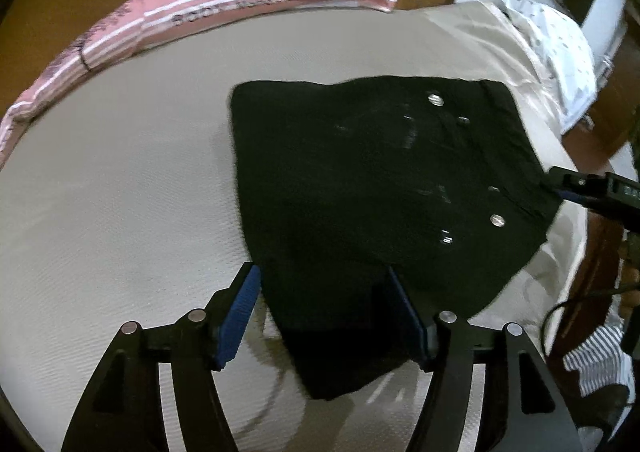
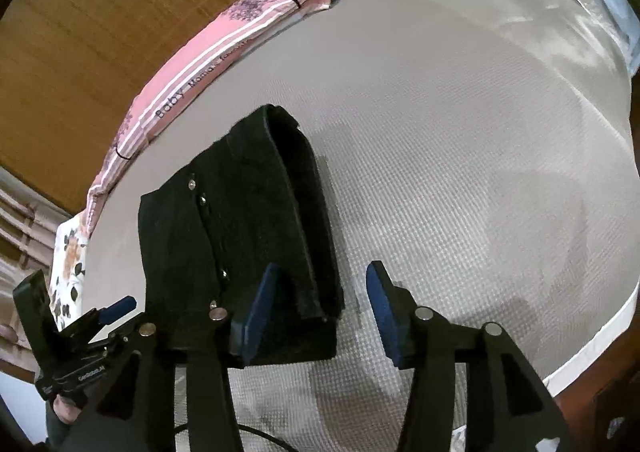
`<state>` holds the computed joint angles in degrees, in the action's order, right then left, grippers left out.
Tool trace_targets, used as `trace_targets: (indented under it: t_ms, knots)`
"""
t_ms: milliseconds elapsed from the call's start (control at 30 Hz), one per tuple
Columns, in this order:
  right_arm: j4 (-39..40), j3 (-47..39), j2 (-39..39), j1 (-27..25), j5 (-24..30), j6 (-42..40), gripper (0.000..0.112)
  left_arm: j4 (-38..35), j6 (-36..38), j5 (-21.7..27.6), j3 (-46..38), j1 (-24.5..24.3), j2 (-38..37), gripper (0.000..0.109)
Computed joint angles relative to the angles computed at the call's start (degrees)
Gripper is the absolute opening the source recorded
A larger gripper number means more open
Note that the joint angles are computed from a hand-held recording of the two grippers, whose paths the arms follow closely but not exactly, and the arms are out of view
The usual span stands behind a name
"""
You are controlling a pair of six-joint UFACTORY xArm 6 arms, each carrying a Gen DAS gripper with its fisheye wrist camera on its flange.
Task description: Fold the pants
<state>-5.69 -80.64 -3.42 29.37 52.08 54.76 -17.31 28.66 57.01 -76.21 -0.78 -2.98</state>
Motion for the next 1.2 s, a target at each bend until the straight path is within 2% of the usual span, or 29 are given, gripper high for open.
trace_targets:
  t_ms: [200,267,467,700,900,1100,1200]
  knots:
    - [1.84,-3.9,2.94,-0.69,1.85,-4.75,0.056,3.29,-2.67,-0.78,-0.3,0.29,0.96,0.067]
    - [3.62,-5.21,4.26,-1.11,2.6,-7.22,0.061,2.37,-2.79,0.44,-1.2,0.8,1.76,0.068]
    - [8.19,-5.02,5.71,-2.74,2.1,-11.99,0.062,-3.42,-2.01,5.86,-5.9,2.98,5.79,0.069]
    - [24.43,0.9,4.07,-6.76,-4.14,-24.94,0.066,-12.21,-3.25,14.27,-12.67,6.72,11.68,0.069]
    - [36.49,4.19,3.25,-8.84,-7.33,-35.41,0.067,-15.64,-5.61,18.28,-17.55,8.19,16.34,0.069]
    - [44.6,4.58,3.68,-10.49,-6.83,-42.98,0.067,-17.13,-5.75,18.54,-20.26,7.69,18.78,0.073]
    - [46.96,1.54,6.11,-10.48,-4.22,-47.37,0.068,-16.45,-5.02,17.87,-20.88,6.43,19.2,0.081]
